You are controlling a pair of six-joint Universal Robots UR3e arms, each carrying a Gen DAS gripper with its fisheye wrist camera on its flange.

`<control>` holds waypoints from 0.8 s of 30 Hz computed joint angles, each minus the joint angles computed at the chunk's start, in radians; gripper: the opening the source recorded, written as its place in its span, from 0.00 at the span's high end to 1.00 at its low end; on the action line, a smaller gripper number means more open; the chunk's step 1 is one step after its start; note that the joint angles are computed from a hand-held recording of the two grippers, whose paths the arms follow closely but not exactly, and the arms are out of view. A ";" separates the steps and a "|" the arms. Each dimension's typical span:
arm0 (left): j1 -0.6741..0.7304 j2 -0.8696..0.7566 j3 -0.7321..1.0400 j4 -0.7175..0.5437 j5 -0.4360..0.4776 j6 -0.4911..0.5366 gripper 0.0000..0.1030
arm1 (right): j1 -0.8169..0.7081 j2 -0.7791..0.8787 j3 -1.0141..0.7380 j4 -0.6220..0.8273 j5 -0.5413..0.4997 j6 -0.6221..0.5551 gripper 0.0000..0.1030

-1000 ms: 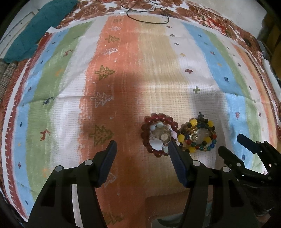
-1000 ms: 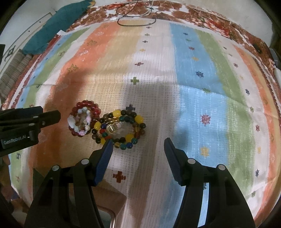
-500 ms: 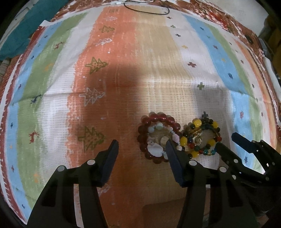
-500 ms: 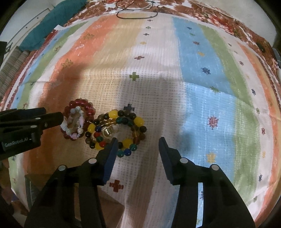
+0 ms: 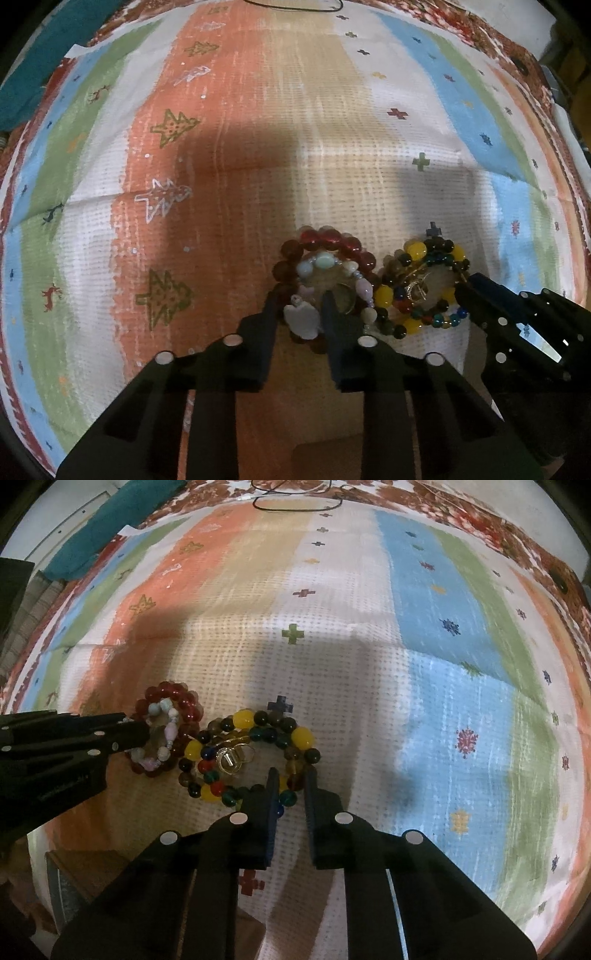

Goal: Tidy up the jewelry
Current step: 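Grasp the white bead bracelet with the left tool while the right tool grasps the multicolour bead bracelet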

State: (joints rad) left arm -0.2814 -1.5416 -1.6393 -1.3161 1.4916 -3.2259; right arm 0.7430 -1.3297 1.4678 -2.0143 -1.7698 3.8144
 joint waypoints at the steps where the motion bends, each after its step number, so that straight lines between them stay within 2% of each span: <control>1: -0.003 -0.001 0.001 0.001 0.004 0.000 0.82 | 0.000 0.000 0.001 -0.002 -0.001 -0.003 0.87; 4: -0.009 -0.003 0.001 0.005 0.005 -0.007 0.82 | -0.002 -0.005 0.010 -0.010 0.001 -0.011 0.90; 24: -0.003 0.126 0.049 -0.066 0.009 0.010 0.82 | 0.048 -0.061 -0.048 0.050 -0.084 0.020 0.90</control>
State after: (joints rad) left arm -0.2845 -1.4157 -1.5901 -1.3819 1.5006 -3.2161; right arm 0.7909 -1.3907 1.4198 -1.9639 -1.8541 3.8340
